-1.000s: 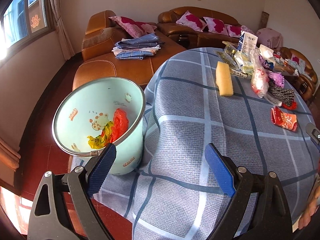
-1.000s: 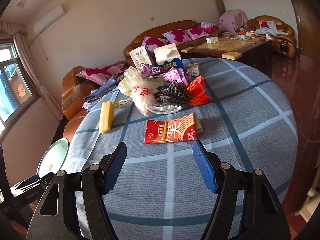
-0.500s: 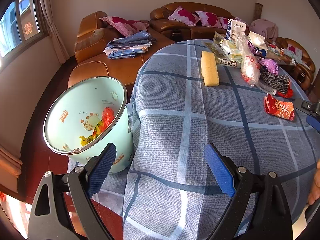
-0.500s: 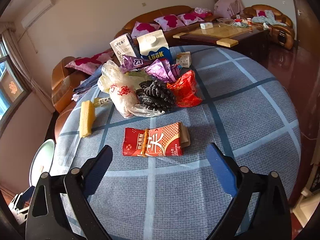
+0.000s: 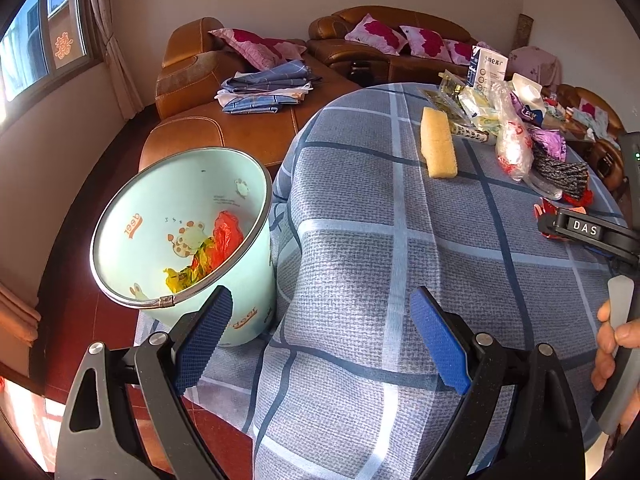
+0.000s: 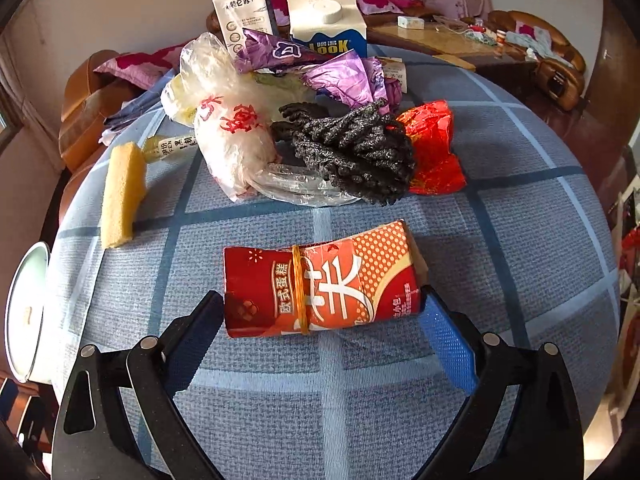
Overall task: Collect trash
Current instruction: 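Grasp the red snack wrapper with the right gripper while the left grasps the yellow sponge, then lift the red wrapper and yellow sponge off the table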
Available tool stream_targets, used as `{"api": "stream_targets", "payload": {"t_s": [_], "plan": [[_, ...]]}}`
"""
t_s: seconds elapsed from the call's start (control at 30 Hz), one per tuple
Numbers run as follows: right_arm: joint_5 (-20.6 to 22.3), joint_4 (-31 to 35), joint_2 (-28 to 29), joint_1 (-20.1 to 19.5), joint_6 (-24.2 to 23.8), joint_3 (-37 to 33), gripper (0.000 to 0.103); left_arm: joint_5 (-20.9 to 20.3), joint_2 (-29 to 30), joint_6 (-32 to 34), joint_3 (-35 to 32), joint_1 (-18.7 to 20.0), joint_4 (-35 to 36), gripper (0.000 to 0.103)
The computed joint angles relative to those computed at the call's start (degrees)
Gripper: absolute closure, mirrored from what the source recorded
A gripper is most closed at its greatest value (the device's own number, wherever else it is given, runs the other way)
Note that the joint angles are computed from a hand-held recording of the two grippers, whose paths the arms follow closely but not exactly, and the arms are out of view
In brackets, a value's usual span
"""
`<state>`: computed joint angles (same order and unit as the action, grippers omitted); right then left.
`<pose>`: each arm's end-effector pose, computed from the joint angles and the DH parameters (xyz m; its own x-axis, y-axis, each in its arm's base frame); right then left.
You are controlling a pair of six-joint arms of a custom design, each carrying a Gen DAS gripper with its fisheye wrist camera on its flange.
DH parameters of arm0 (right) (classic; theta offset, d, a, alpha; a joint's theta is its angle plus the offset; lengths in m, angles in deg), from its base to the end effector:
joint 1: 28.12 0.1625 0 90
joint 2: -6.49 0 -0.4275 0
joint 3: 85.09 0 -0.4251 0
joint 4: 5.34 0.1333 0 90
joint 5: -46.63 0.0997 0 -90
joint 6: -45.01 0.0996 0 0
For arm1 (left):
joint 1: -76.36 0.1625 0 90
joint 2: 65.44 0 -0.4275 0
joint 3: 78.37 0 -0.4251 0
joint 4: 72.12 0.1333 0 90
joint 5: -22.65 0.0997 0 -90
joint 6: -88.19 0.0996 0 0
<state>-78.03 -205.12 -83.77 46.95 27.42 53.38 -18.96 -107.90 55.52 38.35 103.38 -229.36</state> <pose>-0.0292 -0.4071 0.3217 -0.6719 0.5236 0.5239 -0.0843 0.6486 -0.7565 -0.3703 -0.4220 -0.0359 -0.6627 0.2895 -0.6906 0.6254 0.7213 -0.2977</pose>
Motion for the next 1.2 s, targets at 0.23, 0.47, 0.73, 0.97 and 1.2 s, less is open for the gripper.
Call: {"api": "stream_targets", "payload": {"t_s": [0.23, 0.47, 0.73, 0.97, 1.2], "plan": [[5.1, 1.8, -4.4, -2.3, -2.4, 2.1, 0.013, -1.0, 1.8, 0.6, -1.1, 1.2, -2.4, 0.015], [7.8, -9.7, -9.4, -4.7, -9.9, 6.0, 0.013, -0.4, 6.5, 7.2, -7.6, 2.1, -5.6, 0.015], [14.4, -8.2, -18.9, -14.3, -4.9, 6.9, 0.013, -3.6, 16.1, 14.9, -23.1, 4.1, -3.9, 0.016], [19.1, -6.3, -18.6, -17.1, -3.6, 7.4, 0.013, -7.1, 22.4, 9.4, -34.2, 6.8, 7.1, 0.044], [20.4, -3.3, -19.1, -17.9, -1.6, 6.9, 0.013, -7.5, 22.1, 9.1, -32.3, 6.8, 2.5, 0.074]]}}
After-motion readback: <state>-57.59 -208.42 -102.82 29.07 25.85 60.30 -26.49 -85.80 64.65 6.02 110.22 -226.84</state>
